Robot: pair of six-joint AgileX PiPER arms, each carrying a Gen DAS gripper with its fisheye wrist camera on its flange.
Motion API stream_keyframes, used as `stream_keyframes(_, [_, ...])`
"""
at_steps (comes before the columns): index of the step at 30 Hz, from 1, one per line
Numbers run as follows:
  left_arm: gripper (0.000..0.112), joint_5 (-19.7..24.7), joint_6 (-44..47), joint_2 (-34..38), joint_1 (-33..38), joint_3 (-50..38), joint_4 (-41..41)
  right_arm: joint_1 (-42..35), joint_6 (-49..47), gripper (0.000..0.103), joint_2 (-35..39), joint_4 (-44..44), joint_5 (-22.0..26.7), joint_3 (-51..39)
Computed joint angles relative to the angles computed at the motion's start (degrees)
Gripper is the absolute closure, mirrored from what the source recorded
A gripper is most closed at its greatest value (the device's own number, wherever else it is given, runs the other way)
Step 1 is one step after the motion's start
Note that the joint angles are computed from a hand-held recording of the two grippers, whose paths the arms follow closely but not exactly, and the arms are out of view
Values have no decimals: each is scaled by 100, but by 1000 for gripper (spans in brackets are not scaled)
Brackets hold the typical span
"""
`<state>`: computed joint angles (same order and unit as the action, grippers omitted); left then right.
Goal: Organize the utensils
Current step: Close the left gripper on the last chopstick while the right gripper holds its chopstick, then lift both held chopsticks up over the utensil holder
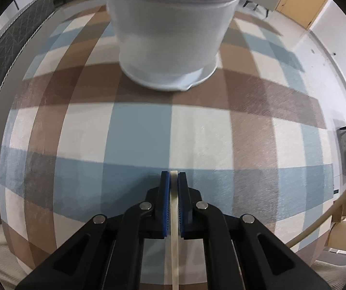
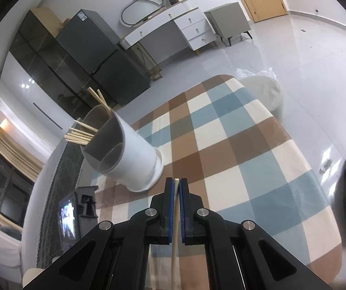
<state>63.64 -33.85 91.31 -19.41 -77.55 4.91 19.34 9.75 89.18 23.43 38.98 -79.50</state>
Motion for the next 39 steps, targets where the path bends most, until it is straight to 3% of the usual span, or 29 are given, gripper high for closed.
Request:
stream_keyframes(8, [110,-485,180,-827,-138,40,208,281,85,100,-143,-395,-166,108])
stream_keyframes(11, [111,-681,538,-1112,139,20,112,480,172,100,-148,-658,-137,94])
stream_keyframes(18, [111,-992,794,-1361,201,-74,131,915,531,100,-263,-1263,-168,214])
stream_keyframes(39, [111,-637,1618,-2479,773,410,-473,2050,2067,100,-949,-2845,1,408])
